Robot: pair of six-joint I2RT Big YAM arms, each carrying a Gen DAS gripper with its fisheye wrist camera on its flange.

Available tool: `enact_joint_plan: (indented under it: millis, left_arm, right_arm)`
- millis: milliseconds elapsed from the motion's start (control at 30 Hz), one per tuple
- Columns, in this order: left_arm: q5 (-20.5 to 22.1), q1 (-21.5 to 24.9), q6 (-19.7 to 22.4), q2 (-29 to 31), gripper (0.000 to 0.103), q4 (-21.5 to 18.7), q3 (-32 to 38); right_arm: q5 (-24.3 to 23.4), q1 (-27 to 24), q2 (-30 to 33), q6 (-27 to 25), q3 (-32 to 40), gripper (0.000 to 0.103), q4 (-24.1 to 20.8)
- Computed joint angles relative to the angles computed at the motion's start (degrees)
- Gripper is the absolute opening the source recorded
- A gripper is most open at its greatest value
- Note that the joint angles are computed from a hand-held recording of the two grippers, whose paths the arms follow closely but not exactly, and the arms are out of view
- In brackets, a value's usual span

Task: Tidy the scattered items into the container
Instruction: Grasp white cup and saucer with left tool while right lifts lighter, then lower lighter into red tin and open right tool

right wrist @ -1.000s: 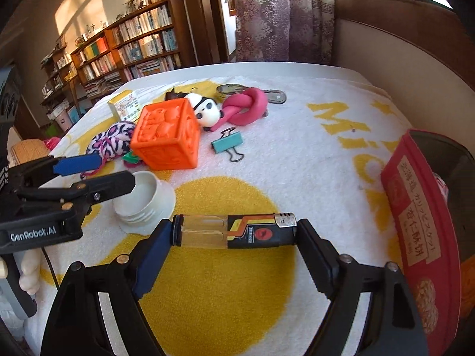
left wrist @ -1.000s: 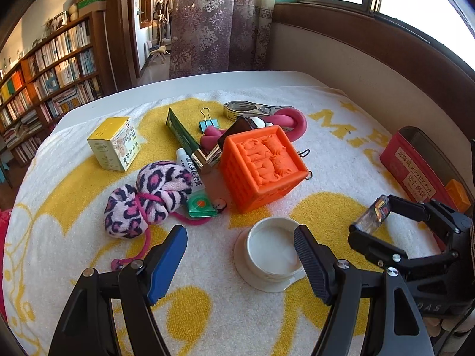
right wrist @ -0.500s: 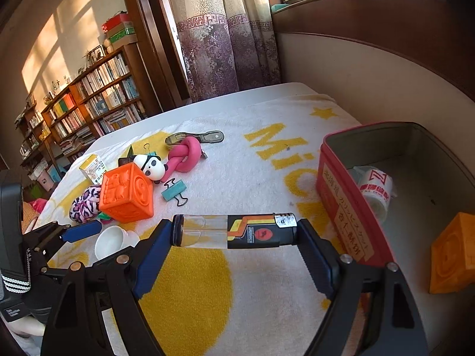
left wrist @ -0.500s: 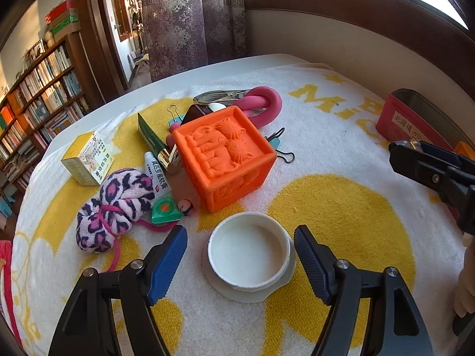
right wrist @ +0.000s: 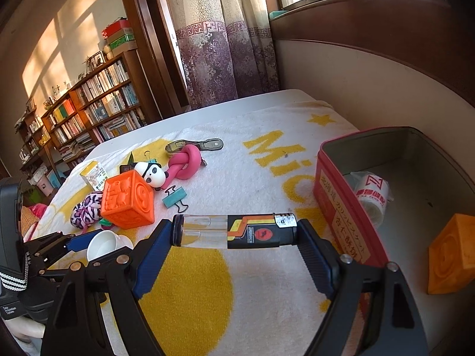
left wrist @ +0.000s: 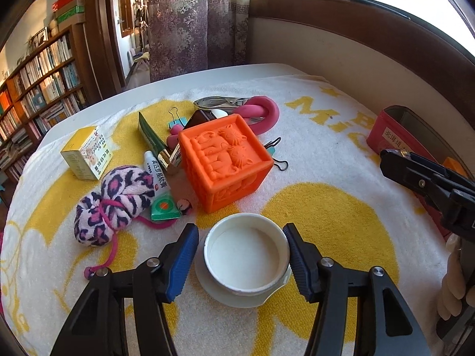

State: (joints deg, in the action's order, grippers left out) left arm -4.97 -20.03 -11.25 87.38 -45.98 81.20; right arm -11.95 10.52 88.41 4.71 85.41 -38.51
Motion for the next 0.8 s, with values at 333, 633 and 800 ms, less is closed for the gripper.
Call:
enact_joint_plan:
  millis: [333,633,800]
  left_arm:
    - [0.2,-0.2,-0.6,-0.2,0.06,-0.3,0.3]
    - [0.2,-0.7,-0.4,-1.3,0.06,0.3,-0.1]
    - [0.6,-0.7,-0.7,-2.0,0.06,0.2,-0.4]
  right_arm:
    - [1.5,-0.2,-1.8,1.5,-1.9,0.086,4.1]
    - [9.9,-1.5,-5.6,6.7,-5.7,0.086,12.0]
    - [11.7,-4.5,-6.6,10.8,-5.9,0.086,11.0]
